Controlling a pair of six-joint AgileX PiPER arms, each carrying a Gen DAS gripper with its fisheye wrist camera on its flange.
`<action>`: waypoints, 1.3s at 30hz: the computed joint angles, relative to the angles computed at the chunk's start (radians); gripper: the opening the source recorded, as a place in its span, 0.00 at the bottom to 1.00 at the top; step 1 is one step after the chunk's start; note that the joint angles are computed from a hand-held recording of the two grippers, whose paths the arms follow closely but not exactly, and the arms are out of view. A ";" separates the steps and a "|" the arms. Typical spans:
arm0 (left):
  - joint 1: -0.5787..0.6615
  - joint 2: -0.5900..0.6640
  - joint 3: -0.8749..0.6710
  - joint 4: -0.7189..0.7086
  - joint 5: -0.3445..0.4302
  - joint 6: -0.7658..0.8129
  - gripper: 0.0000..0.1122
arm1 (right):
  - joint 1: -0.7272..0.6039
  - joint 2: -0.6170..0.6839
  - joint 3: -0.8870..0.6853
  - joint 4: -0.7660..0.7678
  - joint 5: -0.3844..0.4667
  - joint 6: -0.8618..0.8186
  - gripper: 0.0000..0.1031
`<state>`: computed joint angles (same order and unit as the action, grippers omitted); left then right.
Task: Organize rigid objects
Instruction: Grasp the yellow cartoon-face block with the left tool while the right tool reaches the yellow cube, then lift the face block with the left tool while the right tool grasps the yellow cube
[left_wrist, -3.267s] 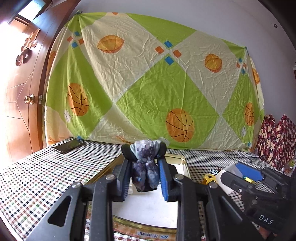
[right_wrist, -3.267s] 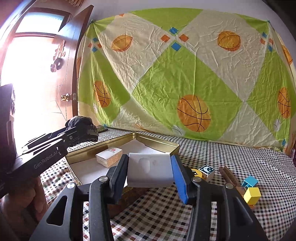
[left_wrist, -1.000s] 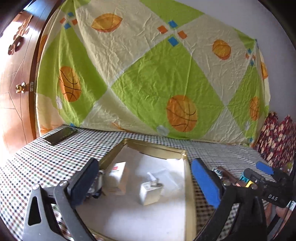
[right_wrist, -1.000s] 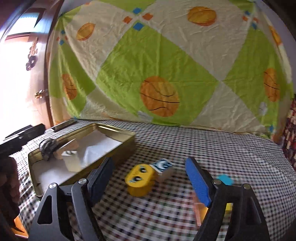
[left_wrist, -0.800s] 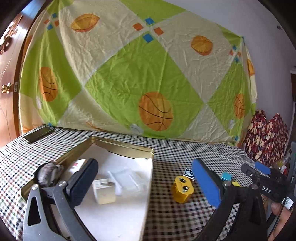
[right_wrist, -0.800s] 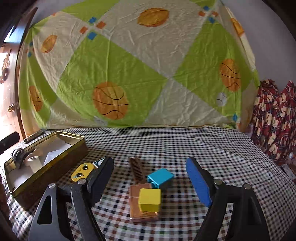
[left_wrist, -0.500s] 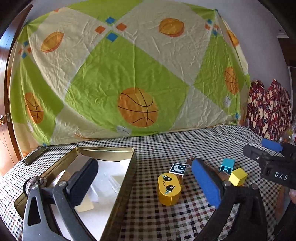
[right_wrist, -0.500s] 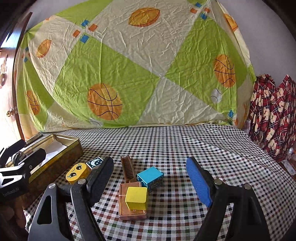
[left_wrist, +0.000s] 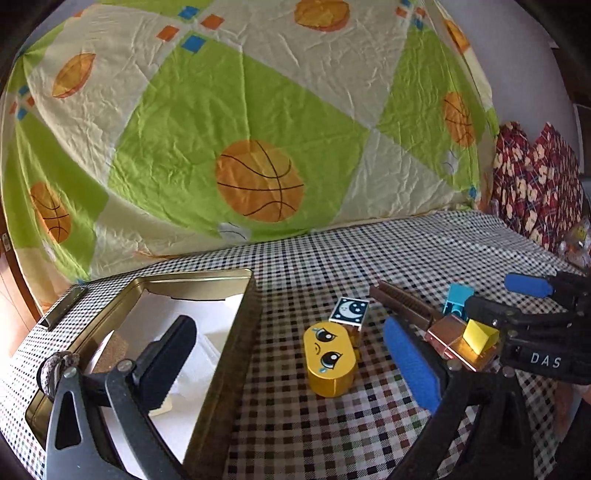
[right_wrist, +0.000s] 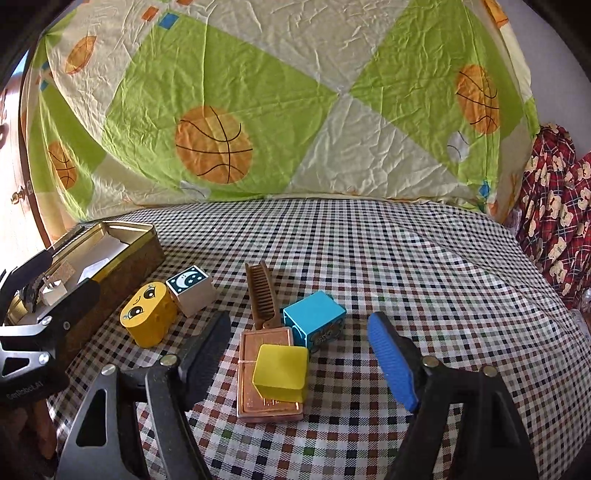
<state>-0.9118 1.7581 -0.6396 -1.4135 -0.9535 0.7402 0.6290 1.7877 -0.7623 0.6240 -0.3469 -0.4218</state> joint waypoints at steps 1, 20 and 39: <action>0.015 0.010 -0.026 -0.009 0.043 0.057 0.91 | -0.008 0.005 -0.010 -0.008 0.025 0.004 0.59; 0.263 0.070 -0.172 -0.076 0.515 0.286 0.60 | -0.012 0.059 -0.108 0.301 0.171 -0.345 0.32; 0.244 0.041 -0.120 0.062 0.443 0.119 0.37 | -0.012 0.035 -0.061 0.018 0.122 -0.062 0.31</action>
